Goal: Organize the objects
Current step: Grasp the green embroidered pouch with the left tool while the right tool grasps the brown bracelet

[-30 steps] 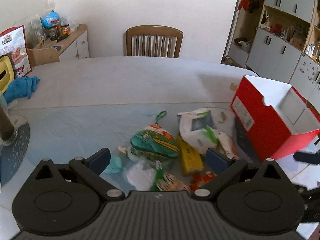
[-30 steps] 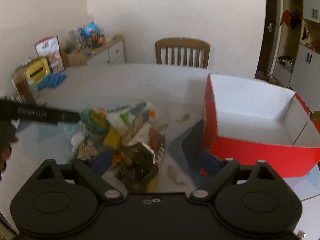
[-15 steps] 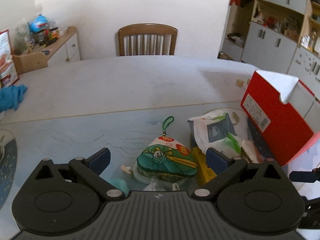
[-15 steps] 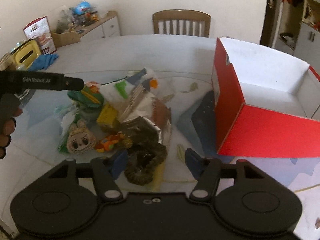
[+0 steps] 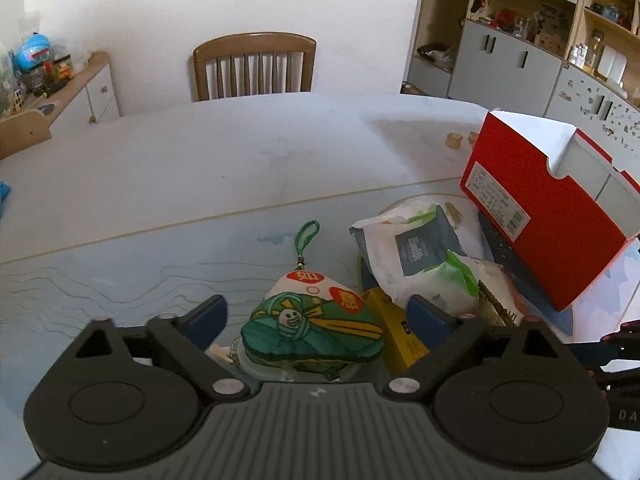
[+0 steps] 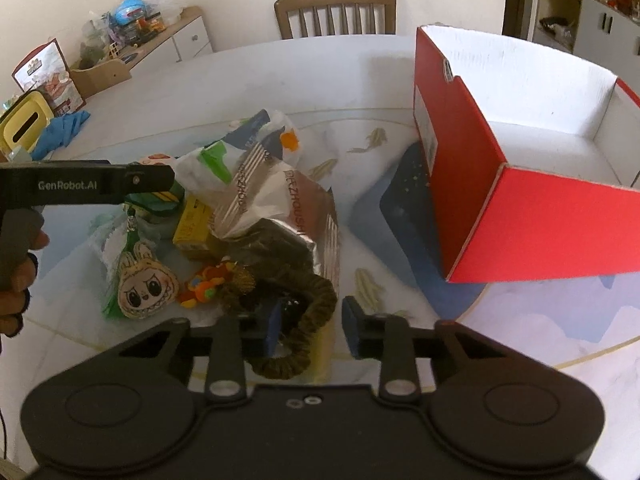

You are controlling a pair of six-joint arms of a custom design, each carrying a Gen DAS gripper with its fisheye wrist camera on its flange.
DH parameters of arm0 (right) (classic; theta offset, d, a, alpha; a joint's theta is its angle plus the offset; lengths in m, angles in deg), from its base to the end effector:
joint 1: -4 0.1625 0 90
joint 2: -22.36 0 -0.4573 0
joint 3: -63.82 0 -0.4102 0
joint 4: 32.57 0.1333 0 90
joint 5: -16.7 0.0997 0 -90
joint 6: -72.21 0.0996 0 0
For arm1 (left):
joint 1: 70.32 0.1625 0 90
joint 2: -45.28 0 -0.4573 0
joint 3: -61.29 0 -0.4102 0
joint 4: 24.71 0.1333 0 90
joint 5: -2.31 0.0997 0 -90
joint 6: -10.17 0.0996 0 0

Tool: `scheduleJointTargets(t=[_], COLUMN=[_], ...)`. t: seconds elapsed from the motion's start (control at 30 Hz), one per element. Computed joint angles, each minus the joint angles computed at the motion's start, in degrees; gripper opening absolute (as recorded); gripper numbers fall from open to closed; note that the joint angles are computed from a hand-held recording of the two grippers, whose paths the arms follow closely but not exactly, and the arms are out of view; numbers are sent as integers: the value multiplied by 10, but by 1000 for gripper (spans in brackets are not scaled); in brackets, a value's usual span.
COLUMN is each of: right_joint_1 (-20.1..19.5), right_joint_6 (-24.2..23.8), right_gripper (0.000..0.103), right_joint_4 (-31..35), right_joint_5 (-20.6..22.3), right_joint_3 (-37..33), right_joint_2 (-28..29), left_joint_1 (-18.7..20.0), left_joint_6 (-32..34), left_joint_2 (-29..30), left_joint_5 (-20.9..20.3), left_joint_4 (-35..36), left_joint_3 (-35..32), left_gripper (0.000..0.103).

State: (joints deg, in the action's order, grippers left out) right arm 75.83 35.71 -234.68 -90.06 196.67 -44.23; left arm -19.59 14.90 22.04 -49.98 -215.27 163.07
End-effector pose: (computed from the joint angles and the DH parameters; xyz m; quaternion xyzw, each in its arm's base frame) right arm -0.0518 -0.4931 0.2118 0.0891 -0.9086 0.2807 0.2962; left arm -0.2444 -0.6058 -0.0947 0.2908 0.8844 -0.2668 0.2493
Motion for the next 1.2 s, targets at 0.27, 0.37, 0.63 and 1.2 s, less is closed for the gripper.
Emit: scheduleJointTargets(t=[0.27, 0.37, 0.63, 1.2], right_joint_1=[8, 13, 30, 41], right_joint_6=[9, 4, -11, 6], right_gripper=[15, 11, 7, 7], right_joint_4=[-12, -20, -59, -67], right_joint_5=[-4, -7, -15, -3], right_joint_3=[4, 7, 19, 45], right_joint_2=[-2, 0, 2, -25], left_joint_1=[12, 14, 14, 27], left_joint_6=[-17, -23, -15, 2], left_joint_2=[-15, -18, -28, -46], left_joint_5=[-33, -35, -44, -70], left_joint_4=[4, 2, -20, 0], left_joint_3=[7, 8, 17, 30], left_gripper=[55, 46, 19, 60])
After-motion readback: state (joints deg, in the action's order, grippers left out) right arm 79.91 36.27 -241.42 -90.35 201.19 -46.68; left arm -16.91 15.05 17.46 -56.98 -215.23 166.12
